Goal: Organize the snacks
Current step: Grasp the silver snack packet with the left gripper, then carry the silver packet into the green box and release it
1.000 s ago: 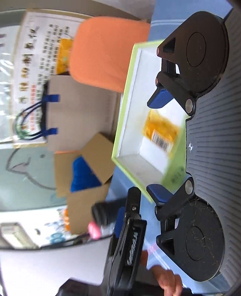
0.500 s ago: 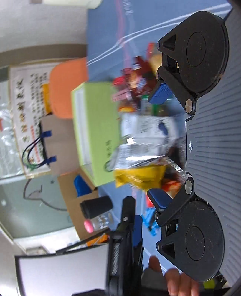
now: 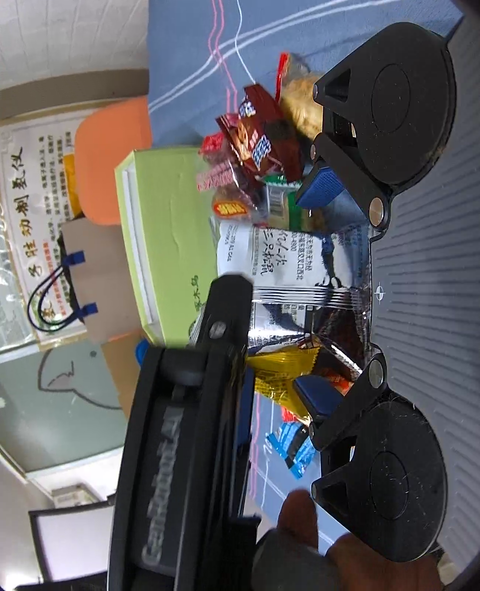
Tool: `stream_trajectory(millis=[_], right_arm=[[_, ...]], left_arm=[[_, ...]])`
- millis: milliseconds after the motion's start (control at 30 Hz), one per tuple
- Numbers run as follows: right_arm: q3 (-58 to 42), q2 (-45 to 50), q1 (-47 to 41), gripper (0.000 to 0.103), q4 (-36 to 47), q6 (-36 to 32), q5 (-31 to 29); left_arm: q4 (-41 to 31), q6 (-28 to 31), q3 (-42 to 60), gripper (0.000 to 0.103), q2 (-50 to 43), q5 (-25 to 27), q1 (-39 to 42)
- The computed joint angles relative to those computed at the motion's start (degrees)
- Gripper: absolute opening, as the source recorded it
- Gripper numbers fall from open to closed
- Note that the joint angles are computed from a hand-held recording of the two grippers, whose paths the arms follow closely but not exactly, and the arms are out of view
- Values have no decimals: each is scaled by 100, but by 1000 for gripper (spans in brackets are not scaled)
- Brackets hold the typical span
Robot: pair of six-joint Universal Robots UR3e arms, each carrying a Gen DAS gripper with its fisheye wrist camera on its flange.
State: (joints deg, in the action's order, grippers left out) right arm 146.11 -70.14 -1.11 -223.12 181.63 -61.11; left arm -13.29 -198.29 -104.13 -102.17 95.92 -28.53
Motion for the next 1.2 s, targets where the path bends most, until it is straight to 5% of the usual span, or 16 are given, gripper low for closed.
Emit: stream_trajectory(millis=[233,933,1000,1067,1200], right_arm=[[-307,291,56,83,176,36,47],[-282,360,214,79,177,160,-366],[-261,391,253,75,96,156,-427],[-187,409,283,55,-75,139,-496],[216,27,411,46,-443,165,-803]], left_arm=[[-232,-127,278,68,-217,393,-156],[-156,-195,41,66,-178,-123,90],[-81,-138,-69,51,-122,-432,199],[60,-33,-245,41,-13,-926,349],[571,86,-587,40,362,-1159,350]])
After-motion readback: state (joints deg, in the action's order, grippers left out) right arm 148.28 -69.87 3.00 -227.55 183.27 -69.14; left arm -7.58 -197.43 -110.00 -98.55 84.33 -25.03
